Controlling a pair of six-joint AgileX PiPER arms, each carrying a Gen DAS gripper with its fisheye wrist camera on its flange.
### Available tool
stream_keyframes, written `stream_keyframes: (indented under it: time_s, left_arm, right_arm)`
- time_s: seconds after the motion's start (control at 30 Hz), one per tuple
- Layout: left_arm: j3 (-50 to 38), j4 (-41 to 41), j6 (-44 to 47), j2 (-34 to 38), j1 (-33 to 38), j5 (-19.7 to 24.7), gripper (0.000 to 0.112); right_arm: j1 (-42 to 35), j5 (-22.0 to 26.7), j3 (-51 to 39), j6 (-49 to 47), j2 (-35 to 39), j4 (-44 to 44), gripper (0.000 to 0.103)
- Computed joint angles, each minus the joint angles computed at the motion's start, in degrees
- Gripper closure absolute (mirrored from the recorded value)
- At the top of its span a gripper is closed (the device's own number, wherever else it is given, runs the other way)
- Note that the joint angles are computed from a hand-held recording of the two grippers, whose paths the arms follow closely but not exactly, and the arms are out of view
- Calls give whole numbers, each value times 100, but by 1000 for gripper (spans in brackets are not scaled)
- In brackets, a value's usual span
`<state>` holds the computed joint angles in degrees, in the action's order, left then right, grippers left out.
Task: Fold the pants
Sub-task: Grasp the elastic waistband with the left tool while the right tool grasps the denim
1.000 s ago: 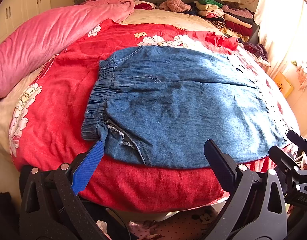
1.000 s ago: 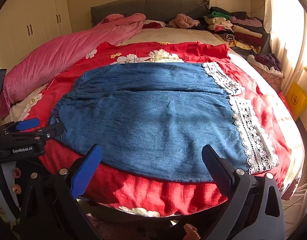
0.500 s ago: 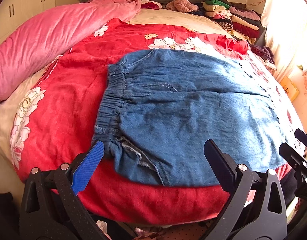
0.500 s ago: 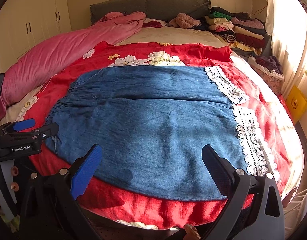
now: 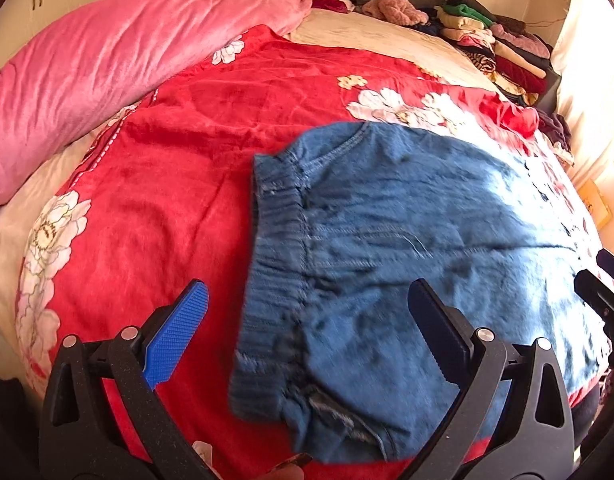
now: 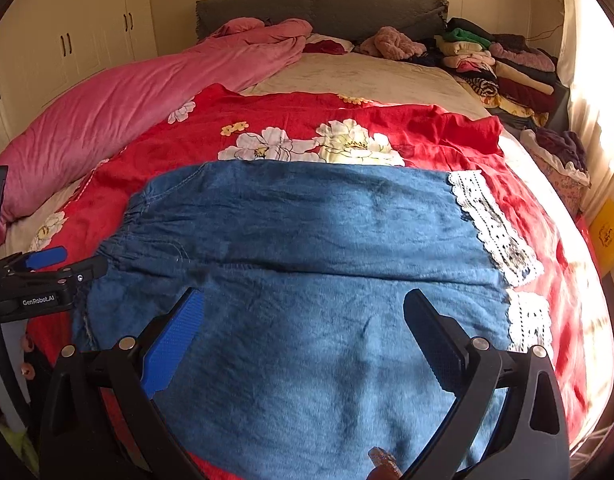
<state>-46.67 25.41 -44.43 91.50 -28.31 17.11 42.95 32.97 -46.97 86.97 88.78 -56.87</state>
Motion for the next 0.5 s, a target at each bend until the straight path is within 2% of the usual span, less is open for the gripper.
stream_keyframes:
  time_s: [0.1, 0.23, 0.33, 0.5]
  left_arm:
    - [-410, -668, 816, 354, 345, 50, 18]
    - [-1054, -1581, 1970, 895, 744, 196, 18]
    - [-1580, -2153, 2741, 1319, 969, 417, 18]
    - [-2397, -2179, 3062, 1983, 1118, 792, 18]
  right_arm:
    - [-493, -405, -409, -728, 342, 355, 4]
    - [-1110, -839, -1177, -2610, 969, 1538, 4]
    - [-1427, -875, -1803, -3766, 1459, 2320, 4]
    - [-1713, -477, -3135, -5580, 2399, 3382, 4]
